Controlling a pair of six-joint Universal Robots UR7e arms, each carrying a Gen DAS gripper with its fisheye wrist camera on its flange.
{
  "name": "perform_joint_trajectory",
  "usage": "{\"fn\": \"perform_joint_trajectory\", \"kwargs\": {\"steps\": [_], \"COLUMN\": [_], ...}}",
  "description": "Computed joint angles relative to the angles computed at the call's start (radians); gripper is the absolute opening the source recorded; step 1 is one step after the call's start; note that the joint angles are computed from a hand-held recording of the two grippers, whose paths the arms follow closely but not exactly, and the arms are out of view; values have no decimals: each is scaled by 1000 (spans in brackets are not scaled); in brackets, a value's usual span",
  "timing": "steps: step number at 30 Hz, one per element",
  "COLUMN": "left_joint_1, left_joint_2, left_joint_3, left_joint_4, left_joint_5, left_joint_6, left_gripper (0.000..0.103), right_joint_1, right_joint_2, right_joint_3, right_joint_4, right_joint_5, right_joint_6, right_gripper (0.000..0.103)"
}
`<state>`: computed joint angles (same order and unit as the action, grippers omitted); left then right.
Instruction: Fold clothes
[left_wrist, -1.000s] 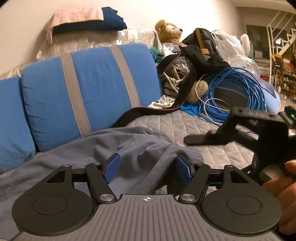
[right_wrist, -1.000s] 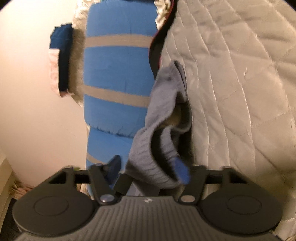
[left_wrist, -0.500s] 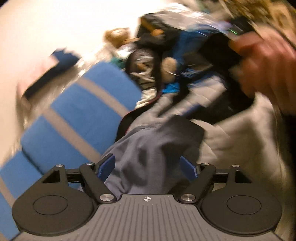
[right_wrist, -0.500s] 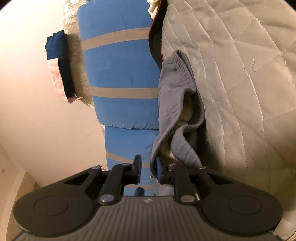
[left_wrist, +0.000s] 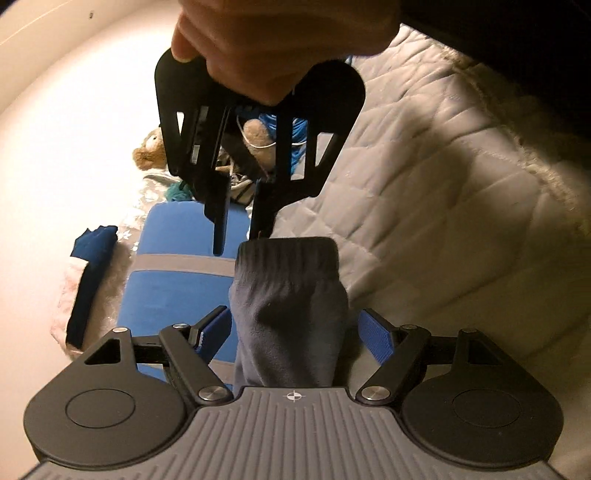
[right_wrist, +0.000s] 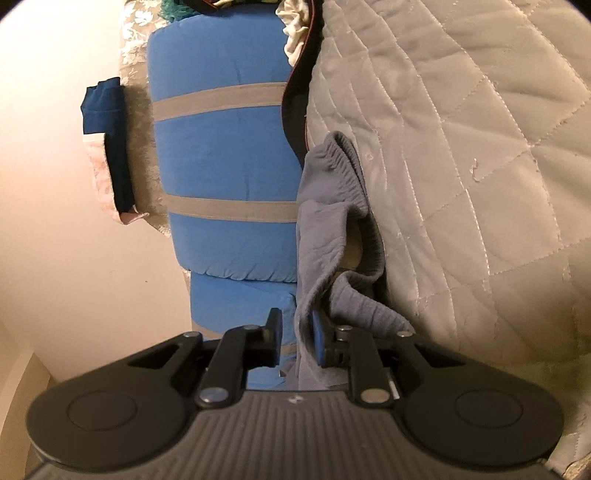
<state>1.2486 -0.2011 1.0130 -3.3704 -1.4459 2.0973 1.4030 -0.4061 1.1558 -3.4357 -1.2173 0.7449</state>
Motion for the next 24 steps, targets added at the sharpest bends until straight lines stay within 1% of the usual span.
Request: {"fn": "perform_joint_trajectory", "kwargs": {"steps": [1,2,4,6,9,10,11,12,13,15,16,17,18,19,20,24], "left_joint_1": [-2,-3,-4,-4,-4,-5,-4,-5,-6,-11,-15,-18,-23,-28,-32,-47], "left_joint_2": [-5,-9,-12,-3,28,38,46,55,56,31,17,2,-15,-31,-44,-59], "left_joint_3": [4,6,6,-11,-66,-83,-97,-110,-113,-86,-72,-59,-47,-37,-32,-55], "left_joint_4": [15,33,56,72,85,89,89,89,91,96,94,95,102,114,125,156], "left_joint_5": [14,30,58,71,80,85,89,100,111,108,99,87,77,69,62,55], "left_joint_6": [-1,0,2,-7,-30,-38,-41,-39,-37,-60,-87,-124,-169,-215,-256,-353], "left_gripper": [66,57,48,44,42,37,22,11,2,2,2,2,2,2,2,2], "right_joint_1": [0,-1,-1,-1,-2,-2,-2,-2,0,6,12,17,22,27,29,19], "right_joint_2": [1,1,1,4,6,6,5,3,-1,-12,-18,-25,-31,-37,-42,-53], "right_joint_3": [0,0,-1,-4,-6,-6,-4,-2,3,19,31,41,54,68,81,127], "right_joint_4": [-1,-2,-2,-3,-3,-1,0,0,-4,-22,-37,-51,-64,-76,-83,-100], "right_joint_5": [2,4,5,9,12,11,9,5,-2,-28,-47,-65,-86,-108,-115,-73], "right_joint_6": [1,1,1,3,2,-1,-5,-11,-26,-70,-99,-128,-152,-171,-180,-157], "right_gripper": [19,19,19,19,19,19,19,20,20,30,44,63,66,65,67,70]}}
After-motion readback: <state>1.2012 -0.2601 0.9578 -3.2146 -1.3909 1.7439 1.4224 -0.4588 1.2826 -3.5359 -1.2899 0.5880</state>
